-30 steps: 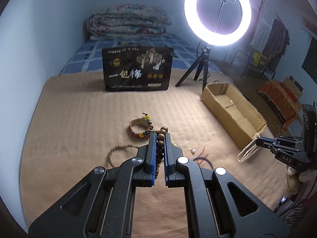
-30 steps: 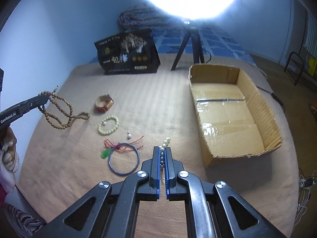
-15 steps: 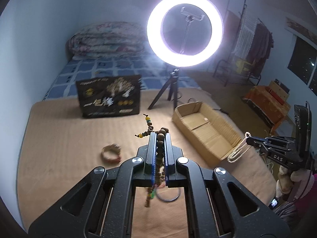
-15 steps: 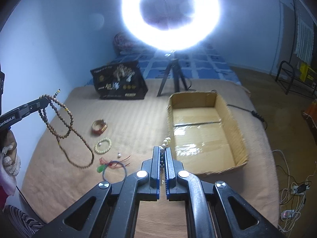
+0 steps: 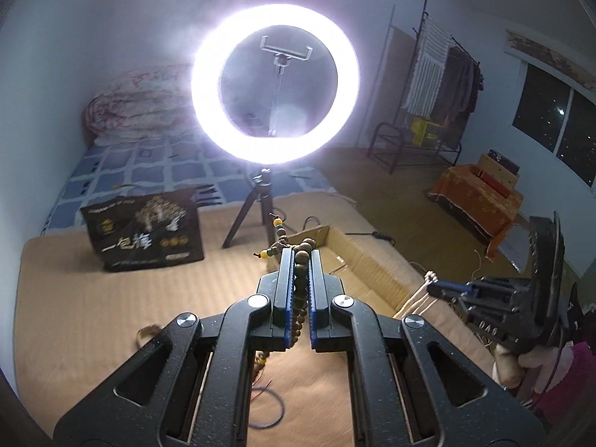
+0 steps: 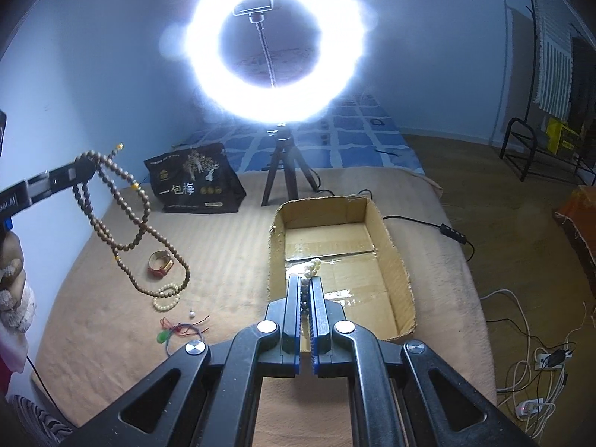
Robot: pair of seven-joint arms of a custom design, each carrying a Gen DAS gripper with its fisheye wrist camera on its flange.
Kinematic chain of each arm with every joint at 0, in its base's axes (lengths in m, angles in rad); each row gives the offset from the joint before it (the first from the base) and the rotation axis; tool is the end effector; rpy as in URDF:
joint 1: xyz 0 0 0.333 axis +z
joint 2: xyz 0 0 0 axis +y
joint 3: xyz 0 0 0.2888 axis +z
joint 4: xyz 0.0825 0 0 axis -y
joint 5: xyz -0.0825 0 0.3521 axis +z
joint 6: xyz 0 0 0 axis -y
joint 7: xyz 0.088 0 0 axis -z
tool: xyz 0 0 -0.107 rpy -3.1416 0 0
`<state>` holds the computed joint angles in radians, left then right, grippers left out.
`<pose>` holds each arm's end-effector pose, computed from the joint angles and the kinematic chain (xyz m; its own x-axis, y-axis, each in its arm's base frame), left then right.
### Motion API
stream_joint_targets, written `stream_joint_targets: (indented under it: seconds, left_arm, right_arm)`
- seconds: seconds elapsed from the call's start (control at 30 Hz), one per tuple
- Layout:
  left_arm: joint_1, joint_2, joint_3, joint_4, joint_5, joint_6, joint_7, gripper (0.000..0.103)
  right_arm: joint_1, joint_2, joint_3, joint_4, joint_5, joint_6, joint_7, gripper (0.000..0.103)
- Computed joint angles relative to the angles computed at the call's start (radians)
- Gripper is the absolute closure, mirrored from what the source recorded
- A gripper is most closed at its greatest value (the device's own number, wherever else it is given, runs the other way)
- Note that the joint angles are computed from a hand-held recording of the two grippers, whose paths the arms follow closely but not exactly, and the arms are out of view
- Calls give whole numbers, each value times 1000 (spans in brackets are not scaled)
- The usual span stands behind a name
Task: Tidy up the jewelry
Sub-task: 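Lift both held strands and carry them over the cardboard box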
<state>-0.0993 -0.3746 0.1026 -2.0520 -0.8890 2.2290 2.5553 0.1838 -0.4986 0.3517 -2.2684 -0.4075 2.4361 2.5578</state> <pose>0.4627 -0.0141 0.6427 -0.6461 -0.7346 0.2069 -0.5273 0.2337 -0.8169 0.3653 0.2457 0.5930 -0.1617 -0.9810 -0.1068 -0.6799 0.1892 -0.7085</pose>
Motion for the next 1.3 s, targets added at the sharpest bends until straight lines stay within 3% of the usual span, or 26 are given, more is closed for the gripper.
stream_joint_targets:
  seconds: [0.63, 1.3]
  left_arm:
    - [-69, 133, -113, 139, -61, 68, -20, 99]
    - [-71, 312, -231, 164, 0, 189, -90, 99]
  right_arm:
    - [-42, 0, -44, -66, 27, 56, -26, 102]
    - [-57, 44, -87, -119, 80, 106, -70, 102]
